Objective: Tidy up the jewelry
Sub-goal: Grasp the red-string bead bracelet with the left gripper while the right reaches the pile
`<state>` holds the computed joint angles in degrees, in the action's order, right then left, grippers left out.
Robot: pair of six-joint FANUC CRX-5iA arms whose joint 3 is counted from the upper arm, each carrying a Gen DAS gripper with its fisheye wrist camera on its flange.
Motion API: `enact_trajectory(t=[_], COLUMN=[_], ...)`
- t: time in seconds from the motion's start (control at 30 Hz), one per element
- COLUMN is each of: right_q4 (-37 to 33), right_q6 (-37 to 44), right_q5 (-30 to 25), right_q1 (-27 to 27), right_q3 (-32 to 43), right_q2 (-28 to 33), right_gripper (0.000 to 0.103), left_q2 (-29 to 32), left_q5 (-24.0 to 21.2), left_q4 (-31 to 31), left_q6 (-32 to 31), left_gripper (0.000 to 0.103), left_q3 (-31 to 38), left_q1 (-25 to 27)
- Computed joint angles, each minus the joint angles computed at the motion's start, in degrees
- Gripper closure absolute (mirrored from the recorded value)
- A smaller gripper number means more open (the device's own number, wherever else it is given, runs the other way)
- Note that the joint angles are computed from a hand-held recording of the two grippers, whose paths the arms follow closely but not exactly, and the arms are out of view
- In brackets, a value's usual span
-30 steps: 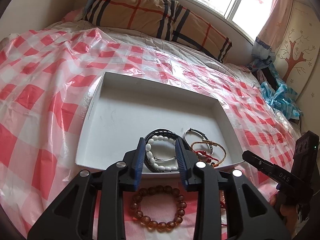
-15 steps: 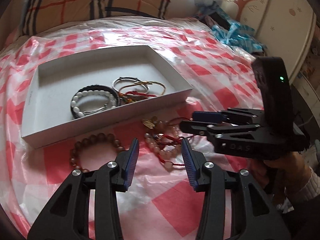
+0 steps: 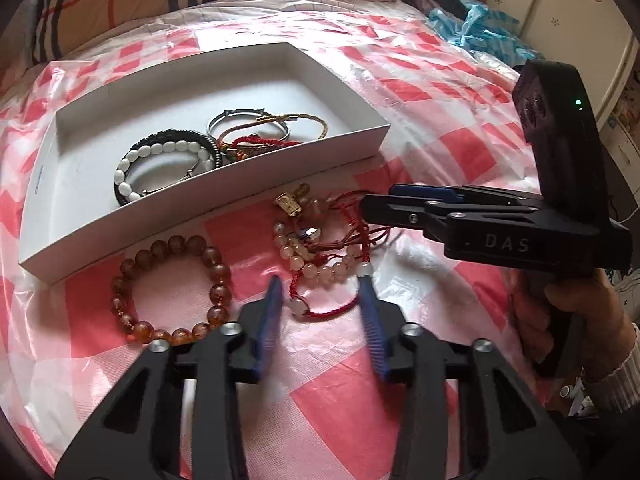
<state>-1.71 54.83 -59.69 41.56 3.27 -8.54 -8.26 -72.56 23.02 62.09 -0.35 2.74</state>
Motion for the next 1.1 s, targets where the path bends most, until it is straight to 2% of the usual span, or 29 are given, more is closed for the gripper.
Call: enact_trajectory(t=[0.1, 0.27, 0.4, 0.57, 0.67, 0.73, 0.8, 0.87, 0.9, 0.97, 1.0, 1.03, 1.1], right_q4=[0.1, 1.5, 3.6, 4.6, 7.5, 8.3, 9.0, 9.7, 10.1, 10.6, 10.8, 10.5, 9.5], right_q6=[0.2, 0.6, 0.7, 1.0, 0.4, 0.4, 0.7, 1.6, 2.3, 3.2, 3.2, 3.0, 1.7], right_q5=[-0.2, -1.0, -1.8, -2.3, -2.3, -2.7, -3.1, -3.9, -4.3, -4.8, -4.9, -4.8, -4.1], right_q1=[0.2, 1.1, 2.4, 3.1, 4.6, 5.1, 5.5, 6.3, 6.8, 7.8, 8.2, 8.5, 8.8], right_q3=[0.1, 0.5, 0.7, 0.9, 0.1, 0.1, 0.3, 0.6, 0.8, 0.9, 0.6, 0.3, -0.7], right_q2=[0.2, 0.7, 1.3, 1.6, 1.3, 1.5, 1.8, 2.1, 2.2, 2.2, 1.8, 1.4, -0.2], right_gripper=[0.054, 0.05, 0.045, 0.042, 0.041, 0.04, 0.04, 0.045, 0.054, 0.069, 0.08, 0.088, 0.095], left_q2=[-0.2, -2.8, -5.8, -8.6, -8.8, -8.8, -8.3, -7.4, -7.2, -7.2, -7.2, -7.4, -8.1], left_q5=[-1.2, -6.5, -10.7, -11.9, -10.7, -9.0, -7.4, -7.1, -7.5, -7.7, -8.0, -7.9, -7.9], left_q4=[-3.6, -7.4, -5.3, -0.4, 0.7, 0.9, -1.8, -4.3, -3.7, -3.0, -3.6, -3.8, -3.5], left_q6=[1.9, 1.7, -0.5, -1.6, -0.7, -0.3, 0.7, 1.7, 1.4, 1.1, 1.1, 1.1, 0.9], left_gripper=[0.089, 0.092, 0.093, 0.092, 0.084, 0.058, 0.051, 0.051, 0.051, 0.067, 0.08, 0.085, 0.09], left_q3=[1.6, 2.8, 1.6, -1.5, -2.3, -2.7, -1.8, -0.8, -0.9, -1.3, -1.1, -1.2, -1.8], left_q1=[-0.5, 0.6, 4.6, 9.3, 9.4, 8.4, 6.2, 4.7, 5.0, 5.7, 5.7, 5.8, 6.3])
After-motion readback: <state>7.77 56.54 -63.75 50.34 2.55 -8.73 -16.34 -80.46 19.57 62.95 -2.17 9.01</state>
